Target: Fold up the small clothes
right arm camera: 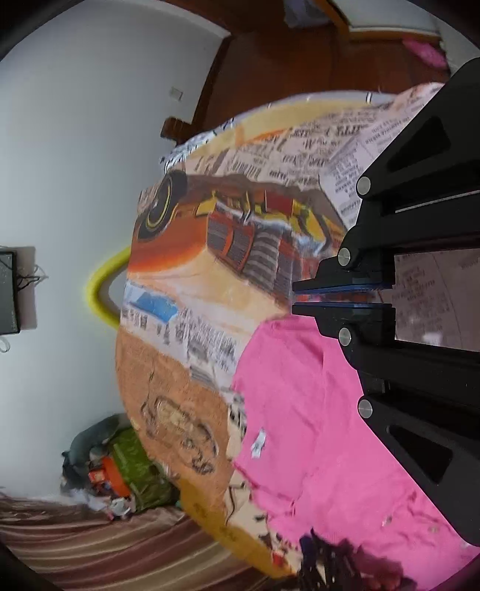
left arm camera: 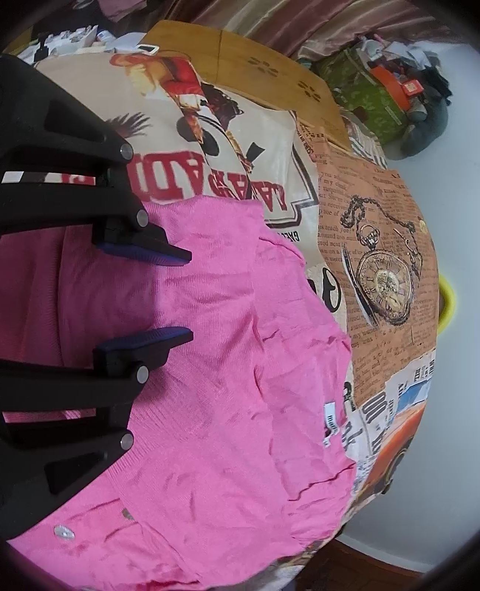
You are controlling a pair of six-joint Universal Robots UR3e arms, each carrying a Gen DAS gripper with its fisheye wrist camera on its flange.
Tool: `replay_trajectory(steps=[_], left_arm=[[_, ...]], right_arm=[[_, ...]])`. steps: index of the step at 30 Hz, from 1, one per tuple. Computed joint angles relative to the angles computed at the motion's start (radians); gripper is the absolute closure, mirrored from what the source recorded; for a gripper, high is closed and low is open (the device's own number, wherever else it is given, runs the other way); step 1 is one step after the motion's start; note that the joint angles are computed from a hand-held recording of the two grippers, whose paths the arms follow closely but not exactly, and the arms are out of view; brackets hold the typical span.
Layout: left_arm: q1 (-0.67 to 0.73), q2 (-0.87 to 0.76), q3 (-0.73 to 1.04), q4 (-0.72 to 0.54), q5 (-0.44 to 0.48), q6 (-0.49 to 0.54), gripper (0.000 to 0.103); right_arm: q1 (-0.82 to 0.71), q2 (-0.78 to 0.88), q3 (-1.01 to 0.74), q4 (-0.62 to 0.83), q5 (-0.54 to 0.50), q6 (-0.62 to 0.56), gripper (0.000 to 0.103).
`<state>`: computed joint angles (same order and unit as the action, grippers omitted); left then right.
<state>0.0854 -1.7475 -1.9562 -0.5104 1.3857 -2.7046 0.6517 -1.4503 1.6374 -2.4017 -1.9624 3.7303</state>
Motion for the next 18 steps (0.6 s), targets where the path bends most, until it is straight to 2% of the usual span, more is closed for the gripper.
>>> replay_trajectory(steps=[3, 4, 5, 7, 10, 12, 14, 18], left_arm=[[0.029, 0.013, 0.000, -0.013, -0.024, -0.003, 0.068], [0.042, 0.014, 0.002, -0.032, -0.039, -0.001, 0.069], [0.052, 0.015, 0.002, -0.046, -0.055, 0.005, 0.072], [0.067, 0.019, -0.009, -0.056, -0.084, 0.030, 0.081], [0.038, 0.028, -0.025, -0.020, -0.036, 0.033, 0.081], [0.026, 0.036, -0.032, 0.000, -0.004, 0.029, 0.081], [0.028, 0.055, -0.041, 0.009, 0.016, 0.029, 0.081], [0.092, 0.133, -0.046, -0.096, -0.043, 0.058, 0.081]], right_arm=[[0.025, 0.036, -0.040, -0.006, 0.046, -0.020, 0.091], [0.036, 0.050, -0.049, -0.016, 0.058, -0.027, 0.083], [0.049, 0.071, -0.060, -0.031, 0.075, -0.036, 0.075], [0.064, 0.108, -0.079, -0.037, 0.093, -0.042, 0.068], [0.075, 0.176, -0.128, 0.006, 0.136, -0.056, 0.067], [0.095, 0.213, -0.157, 0.036, 0.115, -0.048, 0.067], [0.108, 0.202, -0.149, 0.040, 0.090, -0.026, 0.058], [0.126, 0.135, -0.106, 0.081, 0.066, 0.039, 0.058]])
